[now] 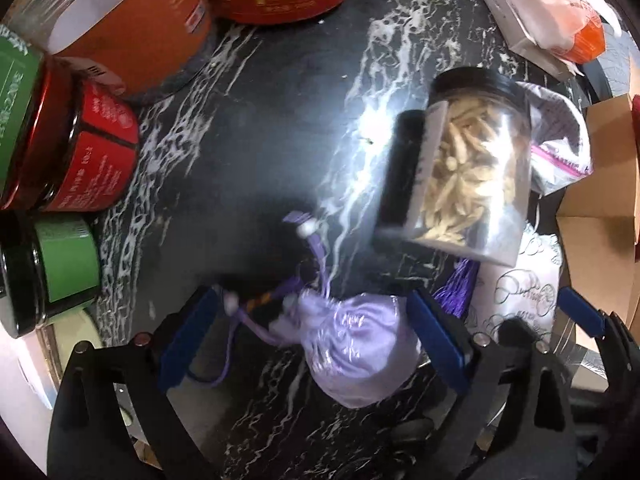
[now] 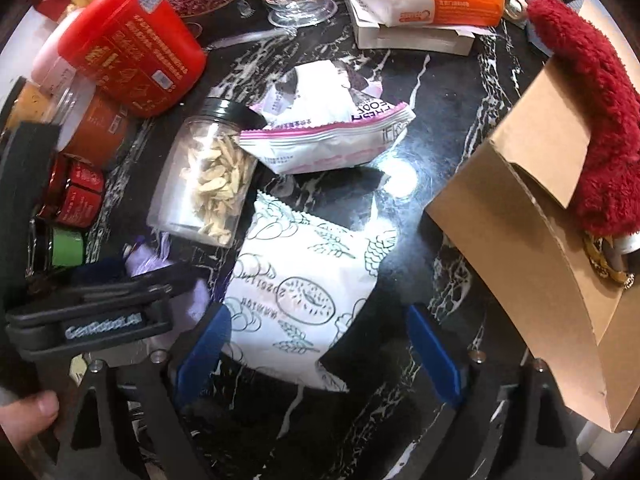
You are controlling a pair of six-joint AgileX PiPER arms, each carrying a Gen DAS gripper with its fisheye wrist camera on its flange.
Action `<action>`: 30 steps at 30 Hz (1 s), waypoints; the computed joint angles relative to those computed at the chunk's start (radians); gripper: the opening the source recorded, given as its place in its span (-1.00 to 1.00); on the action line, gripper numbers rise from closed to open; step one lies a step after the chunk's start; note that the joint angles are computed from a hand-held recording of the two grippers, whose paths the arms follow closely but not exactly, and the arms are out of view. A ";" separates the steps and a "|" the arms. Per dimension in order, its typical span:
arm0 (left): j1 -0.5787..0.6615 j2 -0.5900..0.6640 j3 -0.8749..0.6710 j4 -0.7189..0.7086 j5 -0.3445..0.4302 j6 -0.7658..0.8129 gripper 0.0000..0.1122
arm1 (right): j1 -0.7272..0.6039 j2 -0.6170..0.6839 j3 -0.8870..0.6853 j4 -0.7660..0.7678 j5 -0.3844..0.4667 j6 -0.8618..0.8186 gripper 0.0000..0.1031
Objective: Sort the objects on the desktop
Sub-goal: 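Move the left tool to the lavender pouch while the right tool approaches the white snack bag, then grasp the lavender drawstring pouch with the left tool while the right tool grasps the white snack bag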
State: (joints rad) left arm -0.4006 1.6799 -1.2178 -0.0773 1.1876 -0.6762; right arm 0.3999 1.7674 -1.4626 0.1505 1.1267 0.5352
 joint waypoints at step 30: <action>-0.187 -0.205 0.144 -0.037 -0.117 0.706 0.63 | 0.002 0.068 -0.022 0.056 0.032 -0.031 0.77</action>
State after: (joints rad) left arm -0.5874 1.4750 -1.0733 -0.1143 1.0702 0.0301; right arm 0.4017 1.8357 -1.4844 0.2061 1.1587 0.5046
